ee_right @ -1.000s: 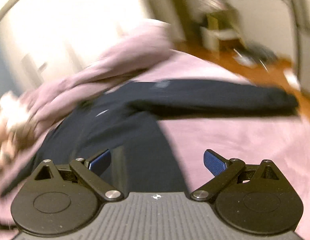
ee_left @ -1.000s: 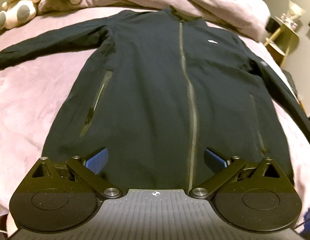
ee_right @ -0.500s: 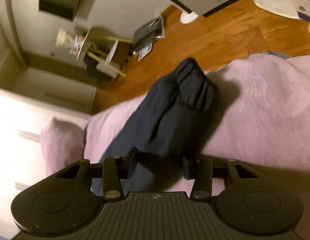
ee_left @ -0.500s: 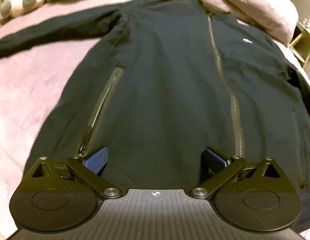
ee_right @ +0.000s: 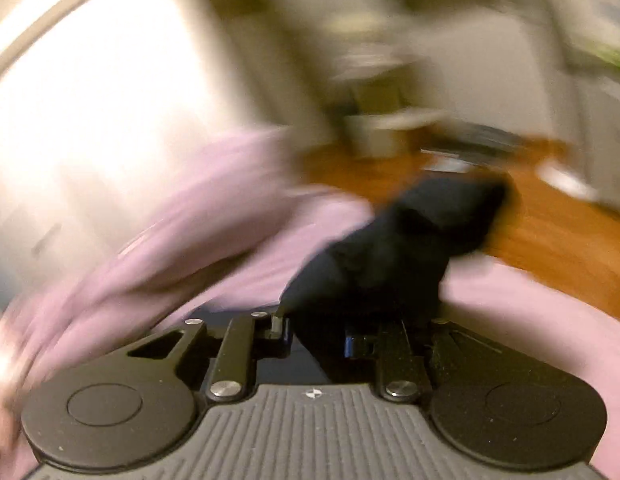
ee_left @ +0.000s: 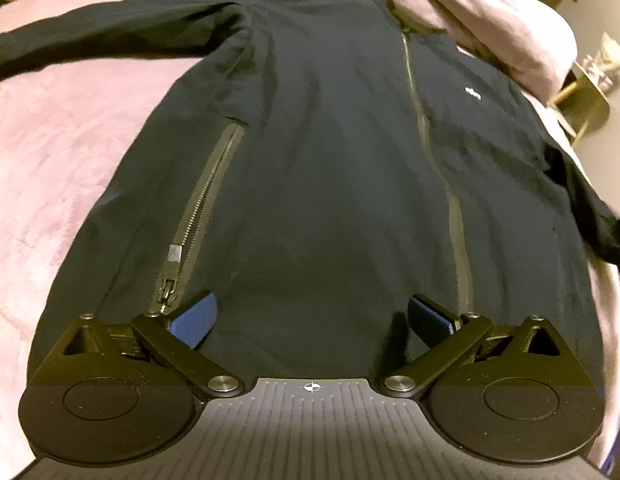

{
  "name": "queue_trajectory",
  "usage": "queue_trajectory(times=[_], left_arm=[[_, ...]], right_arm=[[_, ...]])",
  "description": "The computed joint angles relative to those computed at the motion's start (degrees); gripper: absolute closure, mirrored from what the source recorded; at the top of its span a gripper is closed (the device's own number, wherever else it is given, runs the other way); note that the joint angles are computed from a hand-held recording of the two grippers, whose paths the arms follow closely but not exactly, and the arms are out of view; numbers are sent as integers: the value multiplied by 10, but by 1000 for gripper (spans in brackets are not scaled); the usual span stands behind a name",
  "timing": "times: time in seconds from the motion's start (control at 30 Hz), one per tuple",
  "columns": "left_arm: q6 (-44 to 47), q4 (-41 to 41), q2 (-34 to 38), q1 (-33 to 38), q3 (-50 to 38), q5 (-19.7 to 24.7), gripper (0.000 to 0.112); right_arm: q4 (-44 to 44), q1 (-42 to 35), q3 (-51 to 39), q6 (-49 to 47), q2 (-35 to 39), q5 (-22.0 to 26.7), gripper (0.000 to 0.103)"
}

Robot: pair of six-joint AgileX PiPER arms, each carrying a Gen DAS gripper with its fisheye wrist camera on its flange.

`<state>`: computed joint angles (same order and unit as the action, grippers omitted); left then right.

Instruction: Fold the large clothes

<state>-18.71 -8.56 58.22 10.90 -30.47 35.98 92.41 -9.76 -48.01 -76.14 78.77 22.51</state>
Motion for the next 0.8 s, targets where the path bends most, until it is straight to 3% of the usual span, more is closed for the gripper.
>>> queue_trajectory(times=[0.07, 0.13, 0.17, 0.3, 0.43, 0.53, 0.67, 0.8], left_arm=[[-1, -5, -2, 7, -17, 13, 9], [38, -33, 0, 22, -29, 6, 9], [58, -48, 2, 27, -39, 3, 9], [194, -175, 50, 60, -82, -16, 9], [332, -343, 148, 44, -135, -60, 14], [430, -462, 243, 23, -185, -58, 20], [430, -513, 369, -1, -270, -44, 27], [455, -555, 427, -10, -295, -37, 39]], right_arm=[[-81, 87, -5, -3, -22, 33, 69], [-166, 160, -5, 32, -29, 52, 30], [-193, 194, 4, 43, -33, 49, 27], [-217, 230, 55, 76, -52, 48, 27], [-182, 133, 96, 113, -59, 99, 31], [-131, 65, 135, 78, -41, 123, 37], [-107, -36, 166, 18, -6, 174, 38], [-93, -87, 172, -16, 23, 197, 38]])
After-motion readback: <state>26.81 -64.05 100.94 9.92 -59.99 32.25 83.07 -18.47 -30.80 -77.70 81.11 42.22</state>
